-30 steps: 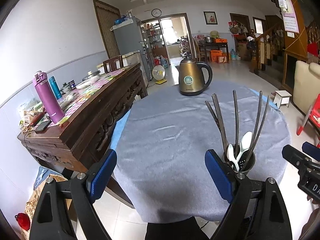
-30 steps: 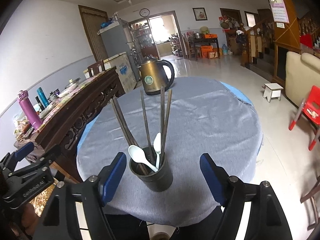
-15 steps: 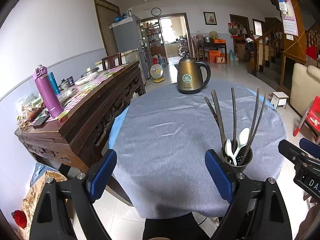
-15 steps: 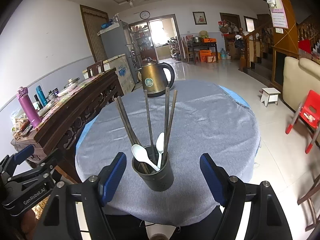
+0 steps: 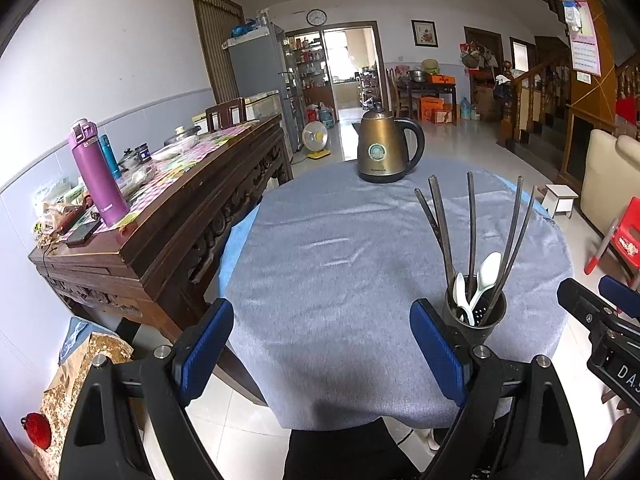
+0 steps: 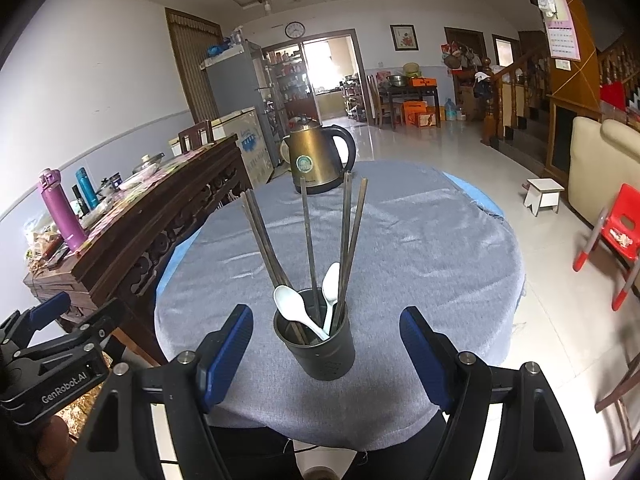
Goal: Organize utensils
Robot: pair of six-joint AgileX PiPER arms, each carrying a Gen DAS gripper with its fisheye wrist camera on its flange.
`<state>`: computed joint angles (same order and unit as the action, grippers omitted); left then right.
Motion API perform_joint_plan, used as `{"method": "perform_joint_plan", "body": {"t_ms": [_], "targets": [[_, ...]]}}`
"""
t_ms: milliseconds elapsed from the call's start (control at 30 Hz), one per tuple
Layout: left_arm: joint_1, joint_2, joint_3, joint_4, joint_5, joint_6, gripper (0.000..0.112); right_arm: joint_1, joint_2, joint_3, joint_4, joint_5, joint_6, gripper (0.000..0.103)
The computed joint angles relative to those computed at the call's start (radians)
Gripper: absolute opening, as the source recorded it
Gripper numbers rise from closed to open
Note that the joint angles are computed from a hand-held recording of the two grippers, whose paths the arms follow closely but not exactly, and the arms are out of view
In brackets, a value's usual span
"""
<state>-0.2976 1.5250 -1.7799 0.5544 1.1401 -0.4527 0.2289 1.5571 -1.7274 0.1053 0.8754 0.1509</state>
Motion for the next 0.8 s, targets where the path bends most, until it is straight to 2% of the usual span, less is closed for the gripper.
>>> {"method": "perform_joint_plan", "body": {"t_ms": [800], "targets": [[-0.012,-0.001,-0.003,0.004,0.008,-0.008,0.090,-0.004,-0.027,0.022,-0.003,-0.018,-0.012,0.079]]}}
